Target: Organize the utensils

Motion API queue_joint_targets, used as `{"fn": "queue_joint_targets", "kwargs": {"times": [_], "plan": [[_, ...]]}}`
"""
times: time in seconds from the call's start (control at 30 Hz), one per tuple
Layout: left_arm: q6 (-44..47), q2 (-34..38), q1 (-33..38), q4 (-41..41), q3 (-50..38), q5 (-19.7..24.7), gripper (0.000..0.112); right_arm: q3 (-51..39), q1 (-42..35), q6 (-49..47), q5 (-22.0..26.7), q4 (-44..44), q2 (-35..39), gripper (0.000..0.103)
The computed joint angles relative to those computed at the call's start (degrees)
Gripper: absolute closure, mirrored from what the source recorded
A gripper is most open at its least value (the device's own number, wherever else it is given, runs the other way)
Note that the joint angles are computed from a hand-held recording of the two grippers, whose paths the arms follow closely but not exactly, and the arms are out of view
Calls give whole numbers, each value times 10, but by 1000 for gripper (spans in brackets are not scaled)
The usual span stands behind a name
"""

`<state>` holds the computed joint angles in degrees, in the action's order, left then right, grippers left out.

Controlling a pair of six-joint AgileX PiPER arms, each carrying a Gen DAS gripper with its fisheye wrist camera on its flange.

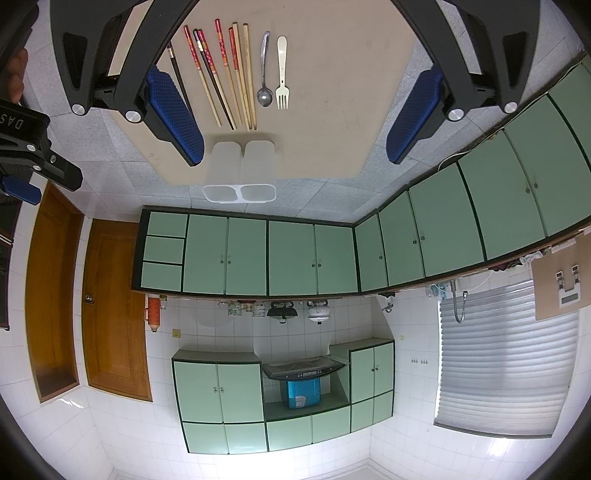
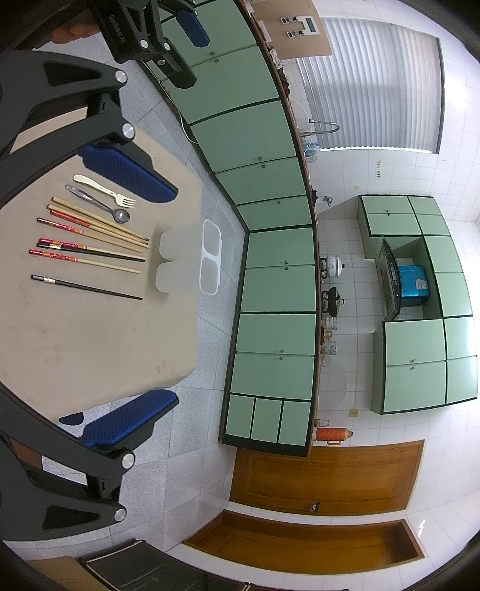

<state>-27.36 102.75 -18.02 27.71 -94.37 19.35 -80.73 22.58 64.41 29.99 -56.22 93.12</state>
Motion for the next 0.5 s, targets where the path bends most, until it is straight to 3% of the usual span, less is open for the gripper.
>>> {"fn": "queue_joint_targets", "kwargs": {"times": [0.5], "plan": [[-2, 1, -1, 2, -1, 2, 15, 0, 0, 3, 0, -2, 0, 5]]}}
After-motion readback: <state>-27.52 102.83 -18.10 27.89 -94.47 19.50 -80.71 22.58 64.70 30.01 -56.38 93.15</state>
